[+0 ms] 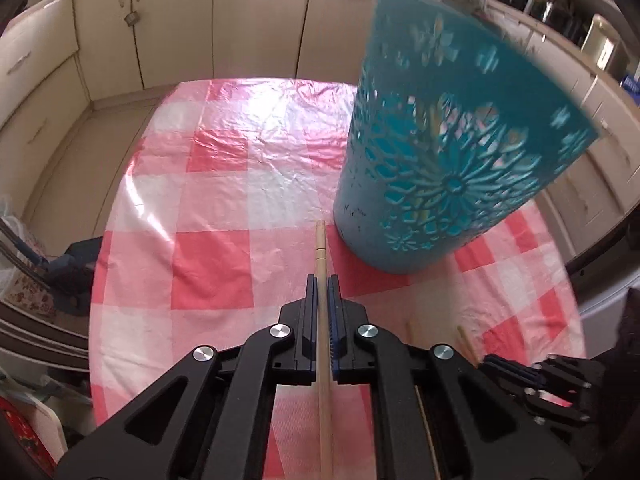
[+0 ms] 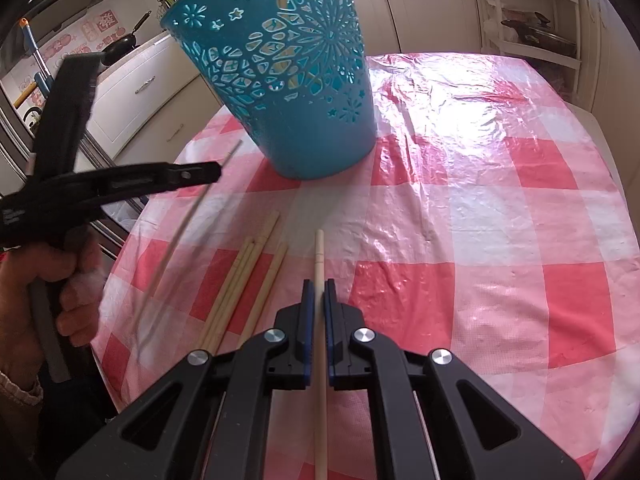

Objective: Organize utensils
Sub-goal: 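Lift the chopstick over the teal basket and open the left gripper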

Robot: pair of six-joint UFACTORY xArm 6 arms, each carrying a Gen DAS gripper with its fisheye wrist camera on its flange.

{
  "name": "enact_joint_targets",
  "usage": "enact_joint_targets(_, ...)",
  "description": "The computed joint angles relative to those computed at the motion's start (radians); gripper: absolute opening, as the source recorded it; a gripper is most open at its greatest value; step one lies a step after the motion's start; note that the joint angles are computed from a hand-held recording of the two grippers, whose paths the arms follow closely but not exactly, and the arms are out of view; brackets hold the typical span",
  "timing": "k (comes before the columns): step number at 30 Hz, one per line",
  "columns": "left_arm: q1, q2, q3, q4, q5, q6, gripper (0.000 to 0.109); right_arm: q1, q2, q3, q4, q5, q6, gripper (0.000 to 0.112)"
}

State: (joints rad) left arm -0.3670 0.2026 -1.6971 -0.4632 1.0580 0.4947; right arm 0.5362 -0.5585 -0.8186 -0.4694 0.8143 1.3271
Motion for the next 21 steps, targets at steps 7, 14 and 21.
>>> enact_joint_targets(7,0.108,-0.095,-0.186,-0.338,0.100,0.054,0.004,0.001,0.003,-0.003,-0.003,0.005,0.007,0.006)
enact_joint_targets(14,-0.053,-0.025,-0.303,-0.480,-0.282,0.126,0.005,0.002,-0.005,0.006,-0.001,-0.002,0.010,0.006)
enact_joint_targets(21,-0.193,0.092,-0.306,-0.299,-0.592,0.048,0.005,0.002,-0.011,0.011,0.001,-0.010,0.016,0.006)
